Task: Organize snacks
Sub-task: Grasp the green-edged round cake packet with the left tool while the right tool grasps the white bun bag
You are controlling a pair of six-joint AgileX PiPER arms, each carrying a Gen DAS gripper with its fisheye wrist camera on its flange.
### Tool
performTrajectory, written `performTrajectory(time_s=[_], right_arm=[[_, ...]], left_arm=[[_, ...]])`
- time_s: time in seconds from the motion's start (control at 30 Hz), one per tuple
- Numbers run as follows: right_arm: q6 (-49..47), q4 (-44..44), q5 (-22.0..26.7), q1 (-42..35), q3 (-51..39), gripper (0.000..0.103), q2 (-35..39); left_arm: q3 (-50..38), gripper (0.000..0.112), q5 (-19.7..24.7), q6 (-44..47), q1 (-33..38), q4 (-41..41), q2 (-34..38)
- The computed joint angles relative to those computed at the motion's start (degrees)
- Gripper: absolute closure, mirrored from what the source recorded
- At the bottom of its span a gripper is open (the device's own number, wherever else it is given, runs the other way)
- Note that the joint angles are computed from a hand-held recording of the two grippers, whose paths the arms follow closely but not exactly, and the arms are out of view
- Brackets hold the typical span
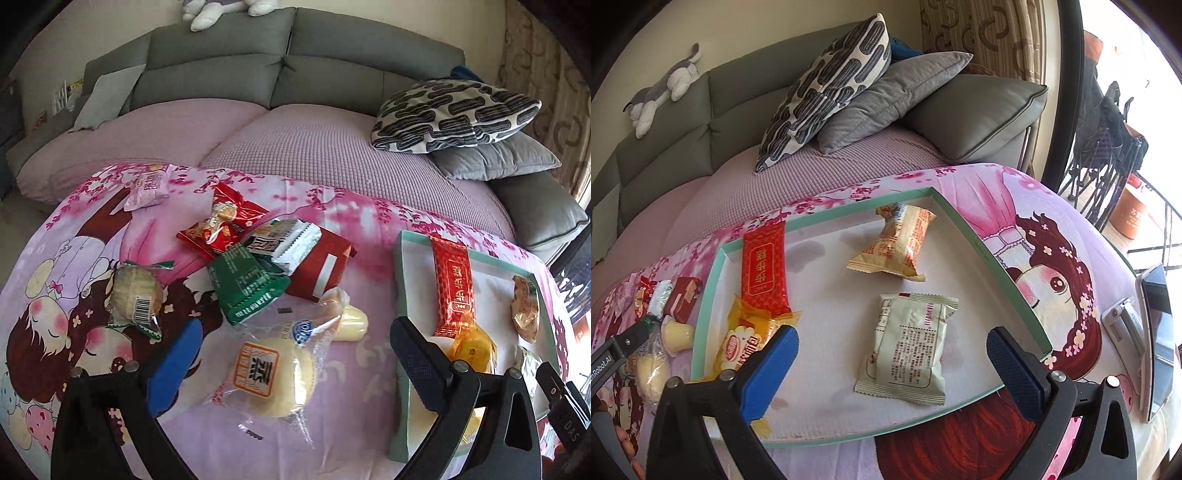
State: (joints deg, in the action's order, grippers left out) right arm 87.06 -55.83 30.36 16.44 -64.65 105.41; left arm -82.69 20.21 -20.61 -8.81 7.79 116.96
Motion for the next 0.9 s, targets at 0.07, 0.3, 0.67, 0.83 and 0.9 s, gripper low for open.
performTrajectory(time_s=[0.07, 0.3, 0.67, 0.83, 0.9], right_arm=[[-0.17, -0.53, -0.49, 1.13, -0.67, 0.000, 0.13], [-2.92, -0.03, -1.28, 5.58, -4.61, 0.000, 2.18], [-7.99, 3.67, -2.09, 11.23, -11.84, 0.000, 7.07], [-11.39, 6.64, -1.65, 14.28, -16.84, 0.000, 10.19], [-13.45, 8.47, -1.68, 15.41, -19.32, 0.000, 11.78]], left_arm=[[0.72, 0.011, -0.40, -1.26, 1.09, 1.04, -0.71], [2.18, 0.011, -0.68, -2.55, 5.69, 1.94, -2.17], [3.64, 0.011, -1.15, 8.99, 12.46, -8.75, -3.54], [2.53, 0.011, 0.39, 13.44, 14.44, -10.18, -2.86], [1.76, 0.011, 1.20, 15.27, 15.37, -11.09, -2.26]])
